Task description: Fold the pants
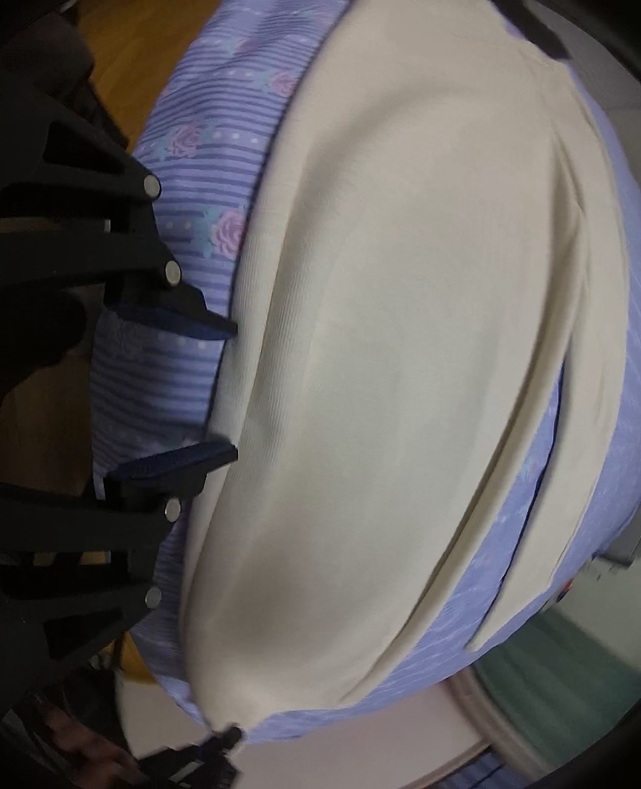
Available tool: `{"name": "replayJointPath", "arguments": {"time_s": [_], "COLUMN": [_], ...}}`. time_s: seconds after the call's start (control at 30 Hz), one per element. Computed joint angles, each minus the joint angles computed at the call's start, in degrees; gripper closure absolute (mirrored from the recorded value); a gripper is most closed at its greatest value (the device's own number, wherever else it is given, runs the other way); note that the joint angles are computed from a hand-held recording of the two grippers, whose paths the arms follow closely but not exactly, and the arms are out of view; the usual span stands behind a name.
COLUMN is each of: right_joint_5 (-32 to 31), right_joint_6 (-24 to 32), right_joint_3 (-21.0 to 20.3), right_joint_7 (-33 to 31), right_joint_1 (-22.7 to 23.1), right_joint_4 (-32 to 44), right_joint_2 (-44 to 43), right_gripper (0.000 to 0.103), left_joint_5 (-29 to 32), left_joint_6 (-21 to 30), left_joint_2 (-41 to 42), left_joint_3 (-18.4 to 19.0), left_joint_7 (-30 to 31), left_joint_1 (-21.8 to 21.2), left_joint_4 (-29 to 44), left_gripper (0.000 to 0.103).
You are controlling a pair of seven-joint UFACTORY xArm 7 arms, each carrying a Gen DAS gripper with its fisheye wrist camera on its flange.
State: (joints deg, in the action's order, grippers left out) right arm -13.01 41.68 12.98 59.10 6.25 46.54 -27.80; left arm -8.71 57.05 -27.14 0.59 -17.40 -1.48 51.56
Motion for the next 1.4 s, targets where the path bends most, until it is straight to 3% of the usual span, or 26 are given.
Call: {"name": "replayJointPath", "arguments": {"time_s": [0.23,0.37,0.43,0.47,0.5,0.7,1.13,1.4], "right_joint_5": [0.20,0.03,0.11,0.21,0.30,0.54,0.64,-0.93], "right_joint_6": [0.81,0.29,0.20,0.24,0.29,0.25,0.08,-1.82], "right_joint_3": [0.02,0.06,0.05,-0.02,-0.06,-0.11,-0.06,0.14], "right_joint_7": [0.00,-0.12,-0.28,-0.36,-0.39,-0.61,-1.22,-2.42], "right_joint_1": [0.06,0.05,0.13,0.17,0.19,0.18,-0.03,-0.53], "right_joint_4": [-0.56,-0.64,-0.60,-0.64,-0.63,-0.65,2.53,11.65], "right_joint_2": [-0.75,-0.78,-0.67,-0.68,-0.73,-0.81,-0.14,4.67], "right_gripper": [0.094,0.094,0.094,0.094,0.094,0.094,0.094,0.094], "left_joint_5": [-4.31,-3.92,-2.94,-2.93,-3.62,-5.14,-3.87,-4.41], "left_joint_6": [-1.41,-1.90,-3.25,-3.57,-3.83,-6.43,-4.60,-8.69], "left_joint_2": [1.01,2.16,2.64,2.95,3.31,3.25,3.64,10.81], "left_joint_3": [1.88,1.11,0.44,0.33,0.69,1.24,2.02,2.49], "left_joint_7": [-2.96,-5.27,-6.66,-7.39,-7.79,-8.89,-4.50,-3.28], "left_joint_1": [0.87,1.35,1.65,1.61,1.48,1.14,1.00,1.82], "left_joint_4": [-0.31,0.28,-0.15,-0.16,-0.21,-1.72,4.75,15.55], "left_gripper": [0.055,0.055,0.063,0.076,0.082,0.098,0.099,0.099]}}
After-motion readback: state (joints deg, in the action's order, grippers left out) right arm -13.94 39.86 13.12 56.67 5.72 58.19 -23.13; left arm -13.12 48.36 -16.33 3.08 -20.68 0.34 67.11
